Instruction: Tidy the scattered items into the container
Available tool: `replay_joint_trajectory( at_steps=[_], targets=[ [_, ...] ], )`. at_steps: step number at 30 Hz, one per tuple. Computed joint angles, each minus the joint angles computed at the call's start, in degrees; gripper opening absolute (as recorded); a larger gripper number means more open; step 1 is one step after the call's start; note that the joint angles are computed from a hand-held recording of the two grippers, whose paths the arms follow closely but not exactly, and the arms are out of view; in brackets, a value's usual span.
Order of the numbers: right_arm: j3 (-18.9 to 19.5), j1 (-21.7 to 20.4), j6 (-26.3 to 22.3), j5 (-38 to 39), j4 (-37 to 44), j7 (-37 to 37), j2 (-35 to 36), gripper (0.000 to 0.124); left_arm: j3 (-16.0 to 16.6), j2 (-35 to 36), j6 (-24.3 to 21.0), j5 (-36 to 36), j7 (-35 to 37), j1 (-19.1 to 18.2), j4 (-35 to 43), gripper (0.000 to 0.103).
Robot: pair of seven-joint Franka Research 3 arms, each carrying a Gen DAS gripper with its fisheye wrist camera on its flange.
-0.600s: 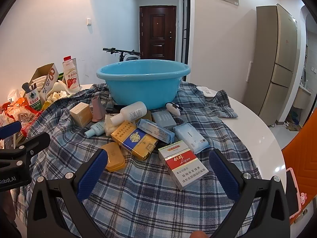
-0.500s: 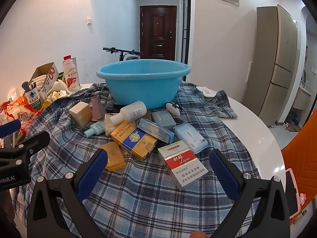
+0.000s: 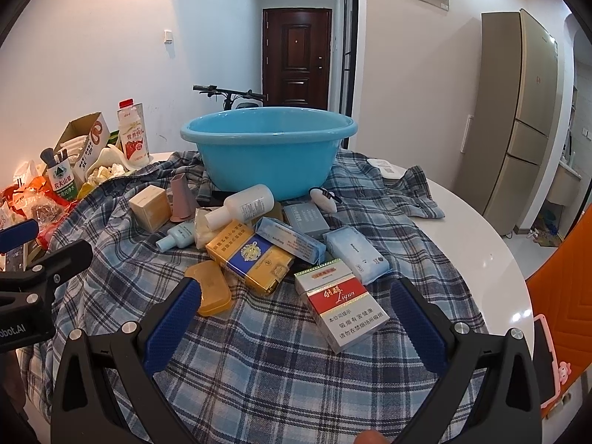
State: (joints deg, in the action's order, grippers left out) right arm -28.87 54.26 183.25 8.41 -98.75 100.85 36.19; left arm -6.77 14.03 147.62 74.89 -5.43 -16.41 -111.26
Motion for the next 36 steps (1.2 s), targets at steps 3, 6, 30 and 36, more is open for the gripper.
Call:
replay_joint_trajectory(
  at_steps=[3, 6, 30, 36],
  targets=[
    [0.75, -0.66, -0.05, -0.04, 0.02, -0.33, -0.09, 0.103, 0.06, 0.05, 0.25, 0.14, -0.19, 0.03, -0.07, 0.103],
    [2.40, -2.32, -0.56, 0.05, 0.33, -0.69, -0.20, 0.103, 0.12, 0.36, 0.53, -0.07, 0.01, 0.13, 0.09, 0.103],
    [29.18, -30.32, -22.06, -4.68, 21.76, -22.51, 10.21, 0.103, 1.75, 2.20, 4.89, -2.46, 0.80, 1.68, -0.06, 0.103],
    [33.01, -33.50, -29.21, -0.56, 27.85, -27.65, 13.55, 0.072, 2.09, 2.83, 5.39, -3.00, 1.47, 1.40, 0.47, 0.103]
  ],
)
